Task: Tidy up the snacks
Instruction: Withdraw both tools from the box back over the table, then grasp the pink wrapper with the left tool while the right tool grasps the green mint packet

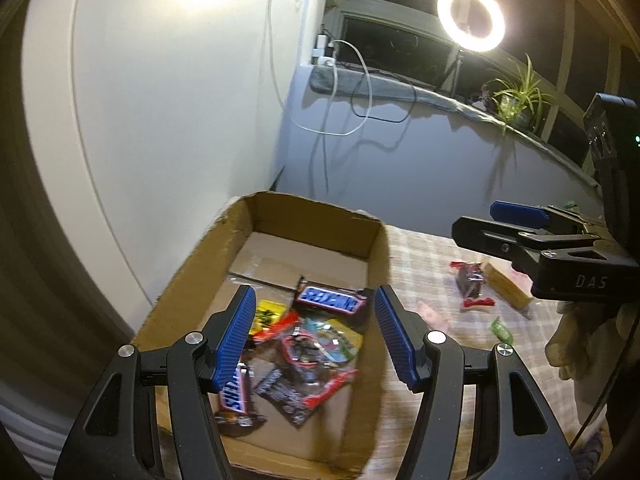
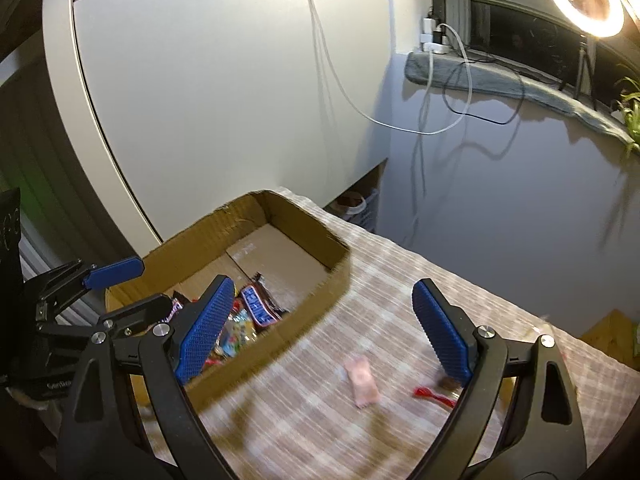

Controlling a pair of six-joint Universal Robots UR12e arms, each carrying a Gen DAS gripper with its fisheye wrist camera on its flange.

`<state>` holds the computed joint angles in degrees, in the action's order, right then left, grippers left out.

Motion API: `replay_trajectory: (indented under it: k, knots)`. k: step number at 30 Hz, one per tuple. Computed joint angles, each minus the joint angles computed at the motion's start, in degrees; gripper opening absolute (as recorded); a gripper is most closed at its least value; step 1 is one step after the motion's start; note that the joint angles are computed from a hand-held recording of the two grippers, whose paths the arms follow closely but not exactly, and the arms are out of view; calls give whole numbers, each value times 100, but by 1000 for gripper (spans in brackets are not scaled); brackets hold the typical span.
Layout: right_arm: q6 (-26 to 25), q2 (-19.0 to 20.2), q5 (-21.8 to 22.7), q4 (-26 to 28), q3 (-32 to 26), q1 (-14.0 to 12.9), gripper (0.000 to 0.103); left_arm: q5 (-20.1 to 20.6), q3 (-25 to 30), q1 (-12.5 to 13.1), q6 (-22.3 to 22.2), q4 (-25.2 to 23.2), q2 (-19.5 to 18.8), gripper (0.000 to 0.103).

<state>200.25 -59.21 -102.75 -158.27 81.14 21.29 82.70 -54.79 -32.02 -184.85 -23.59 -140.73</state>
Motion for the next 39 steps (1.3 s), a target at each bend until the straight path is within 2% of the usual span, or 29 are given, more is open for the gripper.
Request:
replay_trajectory:
  k: [15,19,23,32,39]
  knots:
    - [345,-730,-107,-156,1123,-170,93,-230,194,-223,263,-199,-96,61]
    - [449,-874,-53,-227,1409,-196,93,-305,288,-292,381,-343,-152,57]
    - [529,-969,-13,-260,1642,-226,93,-379,411,-356,495,-564,-223,51]
    - [570,-1021,268,-263,1988,-328,92,-512,899,-488,586,-1283,-503,44]
    - [474,-965,535,-206,2091,-412,71,-402,1516,-556,463,-2011,-861,37]
